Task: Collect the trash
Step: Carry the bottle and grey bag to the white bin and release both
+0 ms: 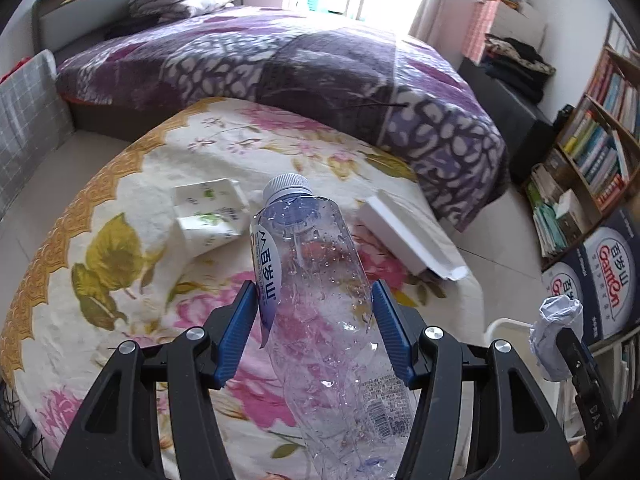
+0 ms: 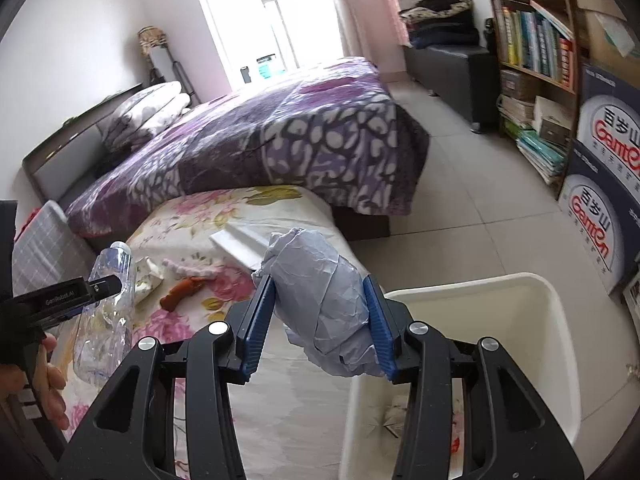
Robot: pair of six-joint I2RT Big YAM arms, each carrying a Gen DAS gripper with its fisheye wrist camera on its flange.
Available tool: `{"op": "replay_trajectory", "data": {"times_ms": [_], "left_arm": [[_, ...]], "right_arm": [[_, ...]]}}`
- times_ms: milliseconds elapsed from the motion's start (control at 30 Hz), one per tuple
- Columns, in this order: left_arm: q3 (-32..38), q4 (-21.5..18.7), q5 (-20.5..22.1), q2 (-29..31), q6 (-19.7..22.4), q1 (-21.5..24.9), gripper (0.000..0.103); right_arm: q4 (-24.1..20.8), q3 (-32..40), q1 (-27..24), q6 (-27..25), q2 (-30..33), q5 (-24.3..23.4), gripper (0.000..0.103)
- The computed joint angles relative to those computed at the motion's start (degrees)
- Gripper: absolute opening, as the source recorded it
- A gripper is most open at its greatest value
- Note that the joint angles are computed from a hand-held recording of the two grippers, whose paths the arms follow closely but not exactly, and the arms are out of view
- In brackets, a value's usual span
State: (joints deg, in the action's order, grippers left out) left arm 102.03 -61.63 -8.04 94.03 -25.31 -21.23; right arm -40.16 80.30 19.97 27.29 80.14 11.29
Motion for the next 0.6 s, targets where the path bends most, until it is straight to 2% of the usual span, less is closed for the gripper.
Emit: {"op": "replay_trajectory", "data": {"times_ms": [267, 600], "left_arm": [[2.4, -0.3, -0.2, 1.9, 1.0, -3.7, 0.058], [5.0, -0.7, 0.1, 4.1, 4.2, -8.6, 0.058]], "right_arm": [[-1.7, -2.1, -3.2, 3.2, -2.3, 0.7, 0.043], [-3.8, -4.2, -7.3, 7.9, -4.9, 1.4, 0.044]]}}
